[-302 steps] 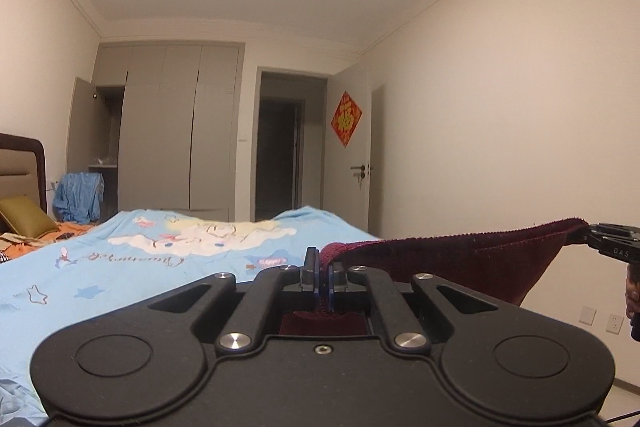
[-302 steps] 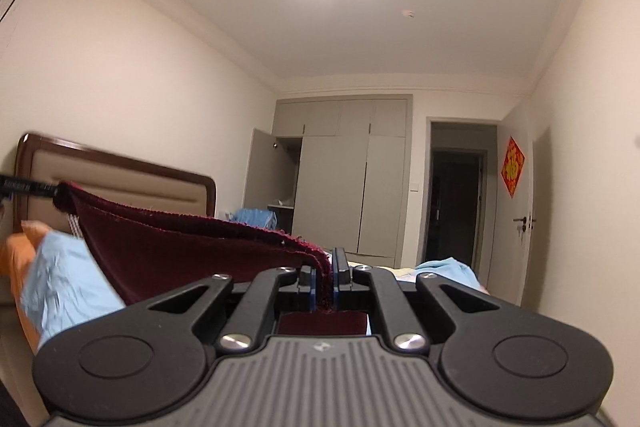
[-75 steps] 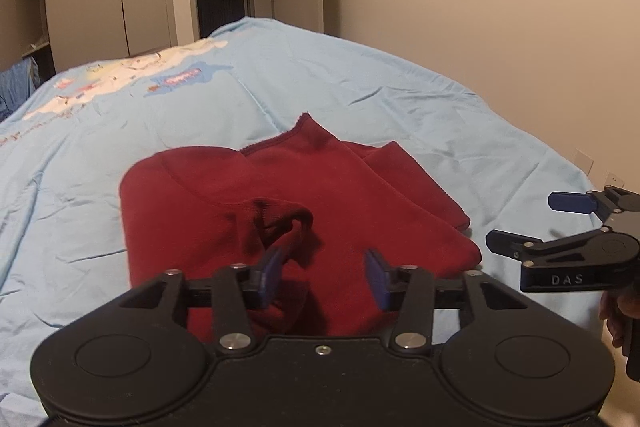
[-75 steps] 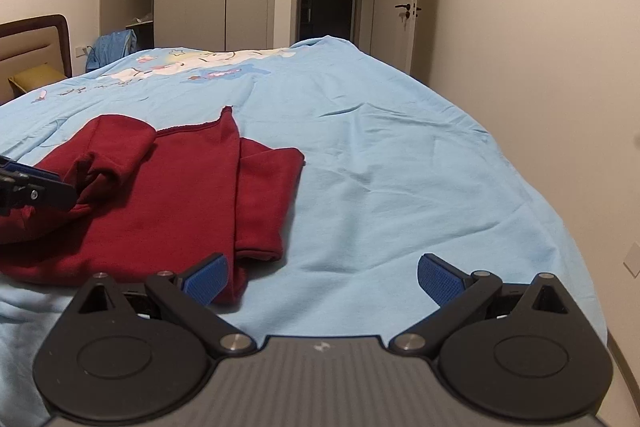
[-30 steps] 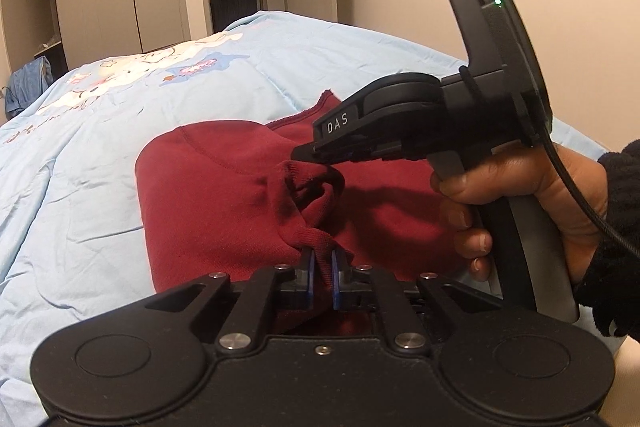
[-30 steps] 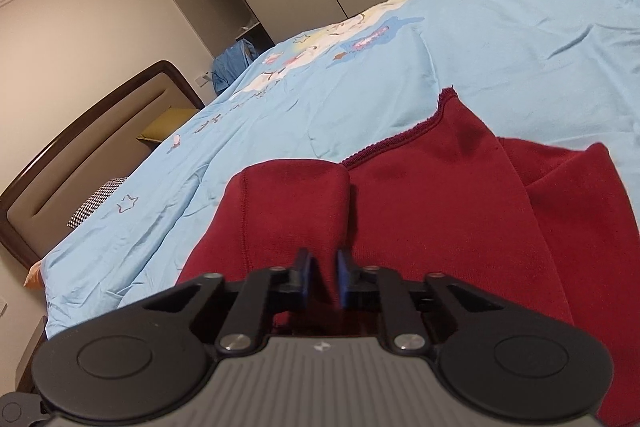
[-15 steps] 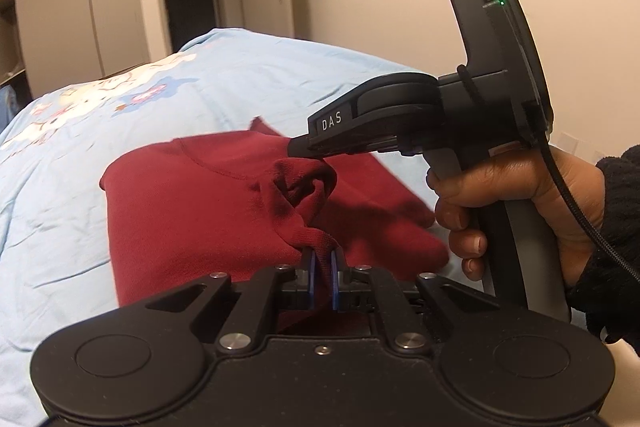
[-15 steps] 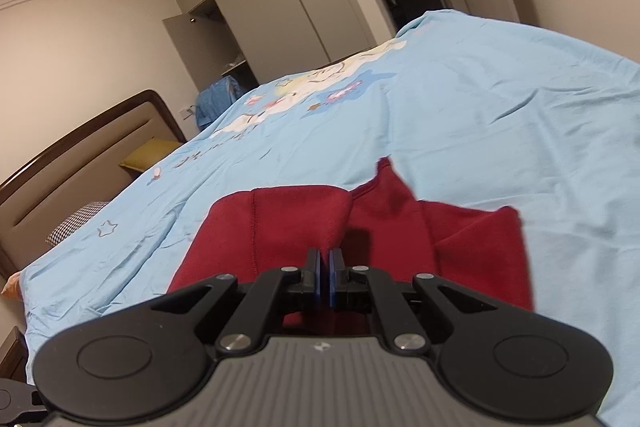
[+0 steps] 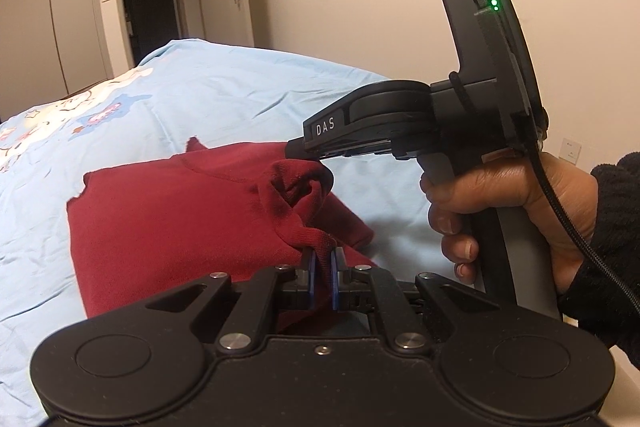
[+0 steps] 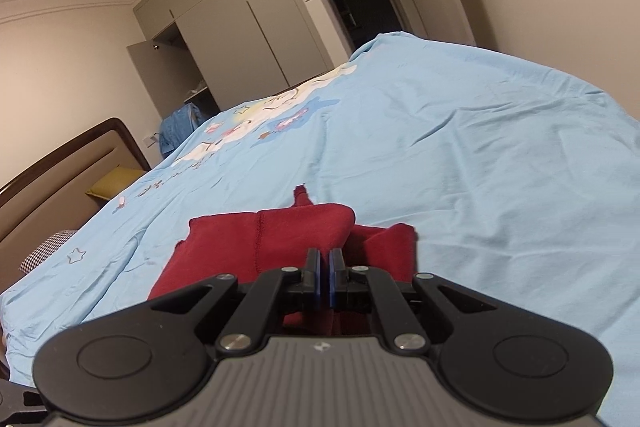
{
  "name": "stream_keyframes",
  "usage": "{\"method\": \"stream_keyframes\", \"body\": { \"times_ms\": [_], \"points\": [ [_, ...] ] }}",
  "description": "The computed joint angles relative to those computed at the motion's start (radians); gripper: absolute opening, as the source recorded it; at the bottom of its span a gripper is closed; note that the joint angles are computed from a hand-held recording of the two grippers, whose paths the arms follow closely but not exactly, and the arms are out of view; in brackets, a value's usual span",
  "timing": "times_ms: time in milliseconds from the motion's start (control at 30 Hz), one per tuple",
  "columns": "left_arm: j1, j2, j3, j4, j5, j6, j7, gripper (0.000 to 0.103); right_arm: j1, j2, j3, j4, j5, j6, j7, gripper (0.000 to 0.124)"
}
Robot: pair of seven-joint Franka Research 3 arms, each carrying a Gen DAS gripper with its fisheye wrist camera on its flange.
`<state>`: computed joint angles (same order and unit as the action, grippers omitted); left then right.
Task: Fold small clothes
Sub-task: 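Hold the sweater bundle with both grippers and tuck it together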
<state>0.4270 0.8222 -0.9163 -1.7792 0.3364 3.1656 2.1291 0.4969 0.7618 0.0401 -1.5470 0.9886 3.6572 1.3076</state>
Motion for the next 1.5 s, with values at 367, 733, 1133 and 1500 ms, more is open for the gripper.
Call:
{"method": "stream_keyframes", "body": {
  "times_ms": [367, 733, 1133, 1500],
  "points": [
    [-0.041, 0.046, 0.001, 0.096, -0.062, -0.078, 0.080, 0.007, -0.007, -0.016, 0.019, -0.038, 0.068, 0.044, -0.013, 0.005],
    [-0.086, 0.048, 0.035, 0.127, -0.158, -0.094, 0.151, 0.007, -0.016, 0.000, 0.036, -0.002, 0.156, 0.044, -0.096, 0.005],
    [-0.076, 0.070, 0.003, 0.180, -0.281, -0.184, 0.227, 0.011, -0.036, 0.021, 0.068, 0.035, 0.223, 0.038, -0.170, 0.005],
    [-0.033, 0.065, -0.041, 0.192, -0.465, -0.197, 0.288, 0.057, -0.038, 0.036, 0.086, 0.097, 0.346, 0.050, -0.309, 0.008]
  ]
}}
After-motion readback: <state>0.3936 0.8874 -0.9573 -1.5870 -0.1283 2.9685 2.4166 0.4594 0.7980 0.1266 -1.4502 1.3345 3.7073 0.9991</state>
